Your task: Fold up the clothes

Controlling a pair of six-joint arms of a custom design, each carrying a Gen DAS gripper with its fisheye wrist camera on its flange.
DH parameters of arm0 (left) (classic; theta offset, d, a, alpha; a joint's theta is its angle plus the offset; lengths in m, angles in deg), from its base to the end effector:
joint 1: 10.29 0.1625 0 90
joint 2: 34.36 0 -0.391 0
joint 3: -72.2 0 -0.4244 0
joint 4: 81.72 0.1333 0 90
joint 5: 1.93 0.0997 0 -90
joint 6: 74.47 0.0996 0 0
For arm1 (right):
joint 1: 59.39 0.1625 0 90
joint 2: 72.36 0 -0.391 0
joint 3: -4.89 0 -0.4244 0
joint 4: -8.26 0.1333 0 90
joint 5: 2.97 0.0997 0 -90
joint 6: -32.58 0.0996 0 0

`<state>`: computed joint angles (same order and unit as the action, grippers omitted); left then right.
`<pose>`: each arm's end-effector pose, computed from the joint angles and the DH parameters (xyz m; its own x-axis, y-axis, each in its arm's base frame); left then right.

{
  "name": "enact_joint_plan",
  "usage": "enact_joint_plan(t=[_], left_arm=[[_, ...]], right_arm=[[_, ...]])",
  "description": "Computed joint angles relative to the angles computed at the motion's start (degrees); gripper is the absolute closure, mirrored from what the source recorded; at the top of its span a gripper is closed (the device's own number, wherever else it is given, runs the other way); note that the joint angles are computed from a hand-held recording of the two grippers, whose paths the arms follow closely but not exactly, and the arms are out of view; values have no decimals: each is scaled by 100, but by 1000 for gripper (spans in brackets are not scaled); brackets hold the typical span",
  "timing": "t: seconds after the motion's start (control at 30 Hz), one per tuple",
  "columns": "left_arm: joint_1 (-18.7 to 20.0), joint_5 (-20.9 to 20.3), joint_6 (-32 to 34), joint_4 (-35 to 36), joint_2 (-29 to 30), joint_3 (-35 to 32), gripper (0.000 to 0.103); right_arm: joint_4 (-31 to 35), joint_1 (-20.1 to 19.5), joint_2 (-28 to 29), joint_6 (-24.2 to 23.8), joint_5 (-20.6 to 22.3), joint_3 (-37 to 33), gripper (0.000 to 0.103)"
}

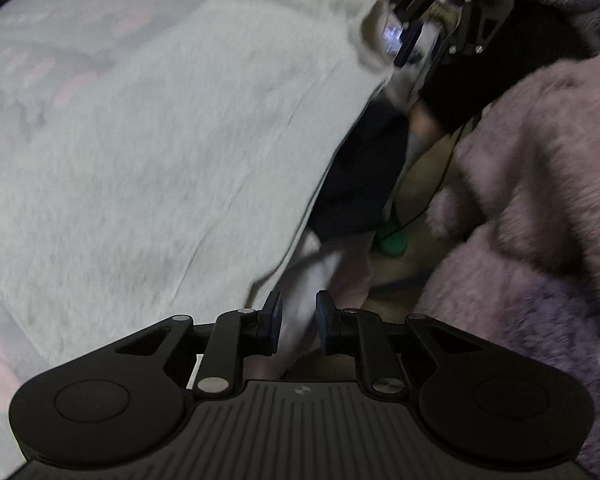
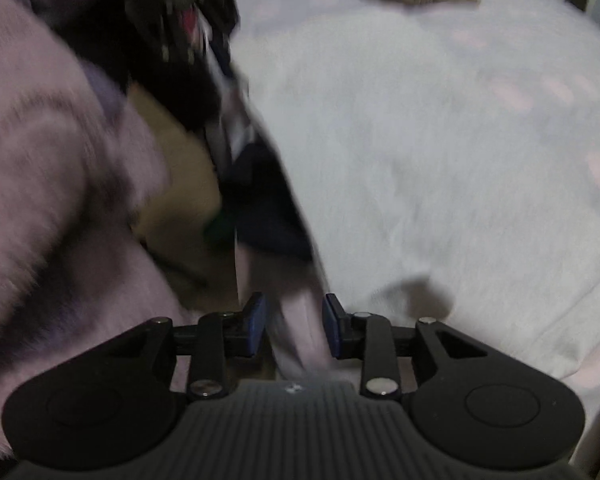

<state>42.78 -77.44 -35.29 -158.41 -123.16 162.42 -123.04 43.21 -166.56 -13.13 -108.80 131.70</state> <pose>-0.1766 -0.4982 0.4243 -0.2032 0.9788 -0.0269 0.9152 0.1996 0.3500 0.2000 -0.4081 0.2441 -0.5075 -0.8090 0.2964 -0.8291 0.5522 0.0875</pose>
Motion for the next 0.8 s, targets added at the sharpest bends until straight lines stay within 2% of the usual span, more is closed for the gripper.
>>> enact_joint_plan(t=[0.13, 0.17, 0.2, 0.27, 0.33, 0.4, 0.47, 0.63, 0.8], left_arm=[[65, -246, -295, -619, 67, -84, 88], [88, -241, -441, -794, 104, -104, 87], [94, -105, -632, -982, 140, -96, 86], [45, 452, -1060, -1360, 202, 4, 86], [6, 1042, -1453, -1533, 276, 121, 86], [61, 1332, -1819, -1300, 449, 48, 86], [123, 1498, -2021, -959, 598, -23, 86], [243, 1767, -2141, -676, 768, 8, 86], [274, 1977, -2425, -546, 837, -100, 84]], right_arm=[[-1342, -49, -132, 419, 99, 141, 69], [-1638, -47, -71, 606, -12, 131, 69], [-1874, -29, 39, 839, -219, 91, 69], [-1977, 27, 331, 1148, -866, -37, 69], [-1770, 39, 584, 1417, -1440, -170, 69], [-1266, -10, 770, 1621, -1861, -268, 69], [-854, -90, 841, 1668, -1992, -285, 69], [-769, -313, 962, 1725, -2017, -251, 70], [-495, -382, 852, 2119, -2032, -292, 68]])
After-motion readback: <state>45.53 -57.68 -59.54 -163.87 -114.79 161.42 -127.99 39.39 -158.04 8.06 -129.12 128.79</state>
